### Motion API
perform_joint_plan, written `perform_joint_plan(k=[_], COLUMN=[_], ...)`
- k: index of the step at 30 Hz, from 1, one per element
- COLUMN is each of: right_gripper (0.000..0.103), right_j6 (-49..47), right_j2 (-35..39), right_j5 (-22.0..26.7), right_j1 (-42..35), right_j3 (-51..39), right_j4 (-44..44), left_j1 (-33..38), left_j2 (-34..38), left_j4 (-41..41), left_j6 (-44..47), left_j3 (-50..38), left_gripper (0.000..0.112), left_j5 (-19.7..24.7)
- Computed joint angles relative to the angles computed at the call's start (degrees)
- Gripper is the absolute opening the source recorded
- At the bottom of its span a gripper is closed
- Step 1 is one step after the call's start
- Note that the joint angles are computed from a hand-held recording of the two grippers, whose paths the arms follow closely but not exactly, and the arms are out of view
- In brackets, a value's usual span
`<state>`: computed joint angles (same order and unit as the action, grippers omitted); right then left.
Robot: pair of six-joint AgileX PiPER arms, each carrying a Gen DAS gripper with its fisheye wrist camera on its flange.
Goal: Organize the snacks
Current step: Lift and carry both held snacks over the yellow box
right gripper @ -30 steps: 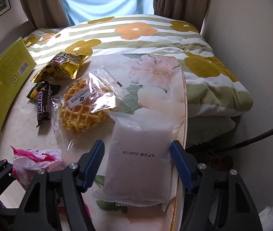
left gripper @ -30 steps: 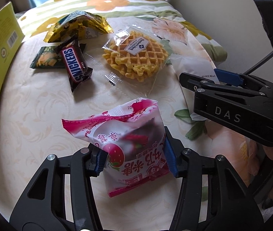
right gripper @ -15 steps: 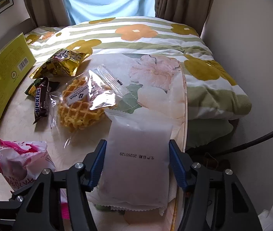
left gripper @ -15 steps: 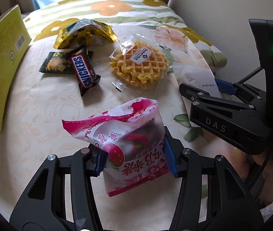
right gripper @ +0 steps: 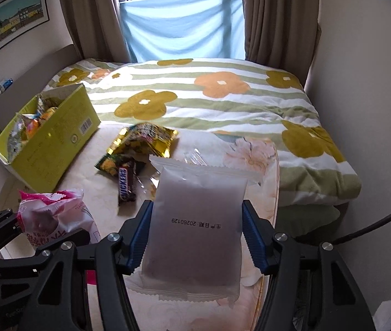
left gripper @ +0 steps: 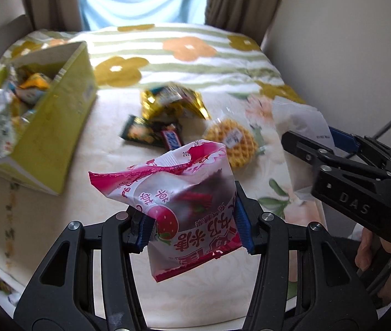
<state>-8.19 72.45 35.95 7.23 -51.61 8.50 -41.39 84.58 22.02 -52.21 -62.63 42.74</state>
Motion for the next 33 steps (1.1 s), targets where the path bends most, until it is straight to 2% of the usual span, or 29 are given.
perform_joint_plan(k=[3,7,11,14,19,23,28,33], right_gripper=[0.057,0.058,0.058,0.058,0.058,0.058,0.058,0.058], right_j6=[1.4,5.9,13.4,20.4,26.7,30.3,34.1,35.2], right_j2=[-0.6,1.0,4.6,9.3,19.6,29.8,43.1,55.2], right_j5=[2.4,4.8,5.2,5.8,7.4,10.3,17.6,27.4], right_j1=[3.1,8.7,15.7,21.2,27.6,31.9,36.1,37.9], right_j3=[-4.8,-12.2,-18.9,-25.1,-37.6,-50.4,-69.5,-89.1], right_j4=[-0.7,-2.5,-7.1,-11.6,-13.8,-15.7,-17.5,-16.5], left_j1=[3.2,11.9,25.2,37.3,55.5,65.6,73.3,76.0], left_j2=[-4.3,-8.9,-11.2,-10.0,-4.5,2.7,12.4,19.8], left_j4=[1.0,-3.2,-12.2,-23.8,-38.2,-44.0,-46.8,-47.2], left_j6=[1.4,11.1,26.7,41.7,62.1,72.2,79.8,84.0], left_j3=[-0.5,-2.1,-3.9,-6.9,-13.1,-19.5,-28.3,-34.9], left_gripper=[0.047,0.047,0.047,0.047,0.047,0.047,0.047,0.047], left_j5=[2.4,3.4,2.3,3.1,6.5,9.8,15.6,19.7])
